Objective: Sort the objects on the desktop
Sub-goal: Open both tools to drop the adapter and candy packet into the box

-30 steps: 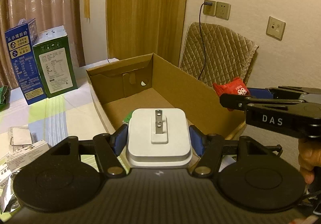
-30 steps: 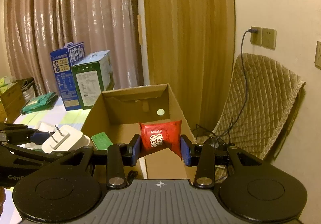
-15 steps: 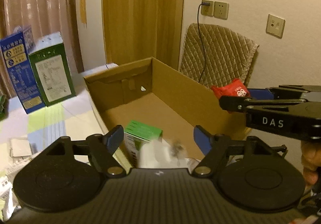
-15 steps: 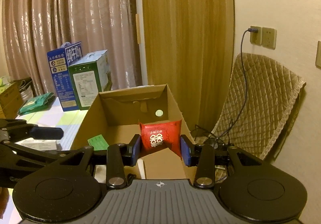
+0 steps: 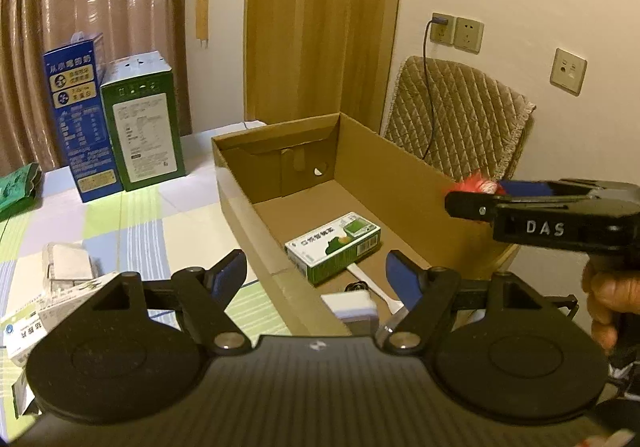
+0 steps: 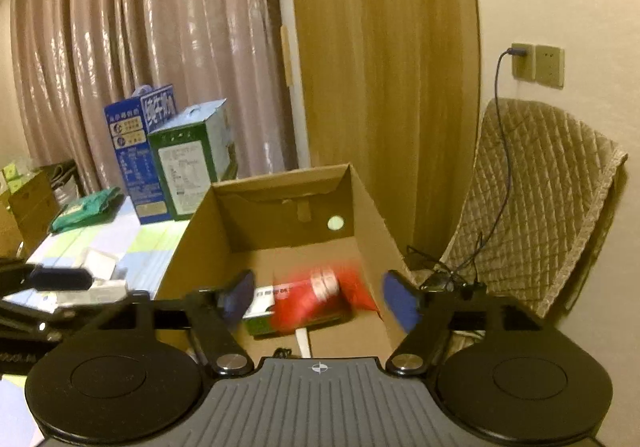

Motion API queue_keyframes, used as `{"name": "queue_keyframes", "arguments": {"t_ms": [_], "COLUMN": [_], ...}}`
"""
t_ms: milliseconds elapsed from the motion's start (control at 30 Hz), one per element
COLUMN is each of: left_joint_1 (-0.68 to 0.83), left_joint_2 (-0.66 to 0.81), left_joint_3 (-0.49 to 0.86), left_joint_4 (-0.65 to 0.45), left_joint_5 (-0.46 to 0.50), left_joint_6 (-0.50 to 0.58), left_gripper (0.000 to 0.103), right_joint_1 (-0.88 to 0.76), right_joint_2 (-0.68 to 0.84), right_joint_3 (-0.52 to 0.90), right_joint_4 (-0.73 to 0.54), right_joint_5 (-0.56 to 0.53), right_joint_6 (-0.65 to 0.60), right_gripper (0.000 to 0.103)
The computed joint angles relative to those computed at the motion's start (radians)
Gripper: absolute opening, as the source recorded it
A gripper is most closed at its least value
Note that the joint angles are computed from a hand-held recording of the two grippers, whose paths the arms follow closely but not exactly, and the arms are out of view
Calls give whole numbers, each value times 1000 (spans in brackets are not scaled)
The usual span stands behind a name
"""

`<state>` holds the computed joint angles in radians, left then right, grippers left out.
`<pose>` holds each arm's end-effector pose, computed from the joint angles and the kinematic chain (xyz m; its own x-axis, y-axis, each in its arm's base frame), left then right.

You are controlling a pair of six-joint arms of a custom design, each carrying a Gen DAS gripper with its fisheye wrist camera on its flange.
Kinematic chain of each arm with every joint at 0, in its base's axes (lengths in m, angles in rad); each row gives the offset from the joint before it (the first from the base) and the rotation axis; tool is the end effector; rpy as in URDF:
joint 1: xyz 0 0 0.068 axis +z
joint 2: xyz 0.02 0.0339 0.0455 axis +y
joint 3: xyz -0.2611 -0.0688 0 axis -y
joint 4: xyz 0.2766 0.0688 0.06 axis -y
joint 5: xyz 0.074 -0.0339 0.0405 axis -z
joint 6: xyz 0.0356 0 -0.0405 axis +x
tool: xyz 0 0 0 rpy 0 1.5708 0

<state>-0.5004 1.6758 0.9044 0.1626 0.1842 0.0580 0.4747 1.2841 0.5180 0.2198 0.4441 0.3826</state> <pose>0.3276 -0.1866 0.1610 -0.4659 0.3197 -0.8250 0.6316 0.7732 -0.0570 0.2541 0.1134 0.1603 -0.4609 0.1422 -0.8760 0.0925 0.9894 0.1119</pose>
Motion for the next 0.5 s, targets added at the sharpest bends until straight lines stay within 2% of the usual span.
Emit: {"name": "queue_keyframes", "arguments": {"t_ms": [200, 267, 400, 500], "left_joint_1": [36, 53, 82, 102], "left_joint_2": [-43, -62, -115, -151], "left_joint_3": [-52, -76, -135, -170], "left_joint_4": [0, -1, 3, -8], "left_joint_5": [8, 16, 25, 32], "left_joint_6": [-11, -11, -14, -13], "left_gripper": [75, 76, 80, 82], "right_joint_1": [16, 34, 109, 181], "right_joint_2": [-61, -95, -174, -211], "right_joint_3": [-33, -54, -95, -99], "right_joint_4": [-46, -69, -130, -174], "right_joint_5": [29, 49, 121, 172], "right_joint_6": [53, 80, 177, 213], "right_gripper": [71, 73, 85, 88]}}
